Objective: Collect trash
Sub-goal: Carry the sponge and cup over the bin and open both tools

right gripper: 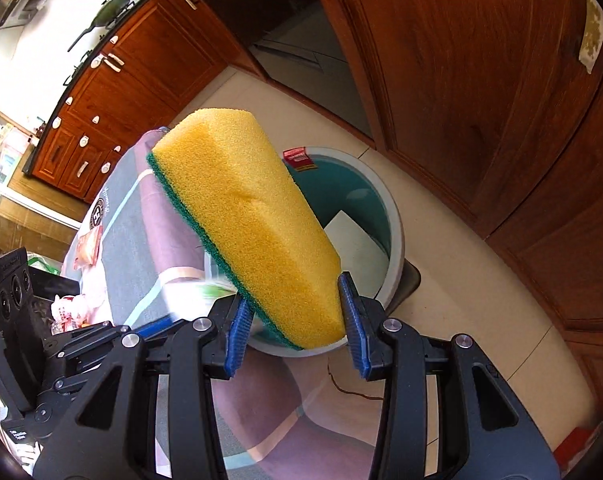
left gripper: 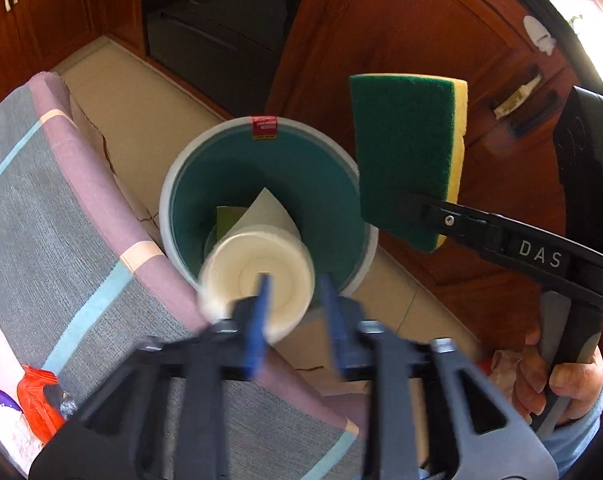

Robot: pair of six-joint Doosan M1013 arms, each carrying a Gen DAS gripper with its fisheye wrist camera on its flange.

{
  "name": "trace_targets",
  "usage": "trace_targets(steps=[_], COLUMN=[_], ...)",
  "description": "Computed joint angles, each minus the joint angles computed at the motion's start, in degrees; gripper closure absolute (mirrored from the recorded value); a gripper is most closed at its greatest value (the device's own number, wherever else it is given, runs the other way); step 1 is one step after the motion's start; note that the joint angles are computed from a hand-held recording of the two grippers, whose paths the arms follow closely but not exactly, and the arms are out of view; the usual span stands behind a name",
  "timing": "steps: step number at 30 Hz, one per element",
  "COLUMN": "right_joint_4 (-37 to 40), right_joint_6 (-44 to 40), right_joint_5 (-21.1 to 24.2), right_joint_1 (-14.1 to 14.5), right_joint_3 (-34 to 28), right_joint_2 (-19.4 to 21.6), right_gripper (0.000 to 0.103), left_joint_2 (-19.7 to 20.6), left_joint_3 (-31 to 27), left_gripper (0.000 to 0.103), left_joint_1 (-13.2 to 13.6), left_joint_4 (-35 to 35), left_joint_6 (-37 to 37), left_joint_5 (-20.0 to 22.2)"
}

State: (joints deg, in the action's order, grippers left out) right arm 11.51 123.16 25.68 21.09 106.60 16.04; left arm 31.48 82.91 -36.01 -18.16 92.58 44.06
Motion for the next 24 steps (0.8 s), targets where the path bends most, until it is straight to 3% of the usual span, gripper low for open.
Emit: trace_targets(steps=[9,14,16,17,24], right_joint_4=[1.9,0.5,0.4,-1.1,-1.0], right_joint_6=[-1.9,-1.0,-0.3,1.2,3.0], right_joint_5=[1.3,2.6,2.9,2.9,5.6], right_joint_1=[-0.1,0.4,0.6,1.0,1.6], right_joint_3=[-1.4,-2.5,-2.9,-3.0,-4.2], right_joint_2=[1.8,2.4,2.6,2.6,3.3], right_gripper=[0.063,0.059,0.031,0.028,0.023], left_joint_2=[-0.6,-1.4,-1.9,-2.1,-3.5], left_joint_3=[1.2,2.4,3.1,3.5,5.3], left_gripper=[0.013,0.008,0.007,0.006,0.005], left_joint_1=[0.2,0.6,0.7,0.8,1.2], left_joint_4=[2.2,1.5,1.6,1.6,1.2], left_joint_6=[-2.5,-2.4,-2.6,-2.6,-2.4], left_joint_5=[-2.0,-2.2,-2.4,-2.5,-2.5])
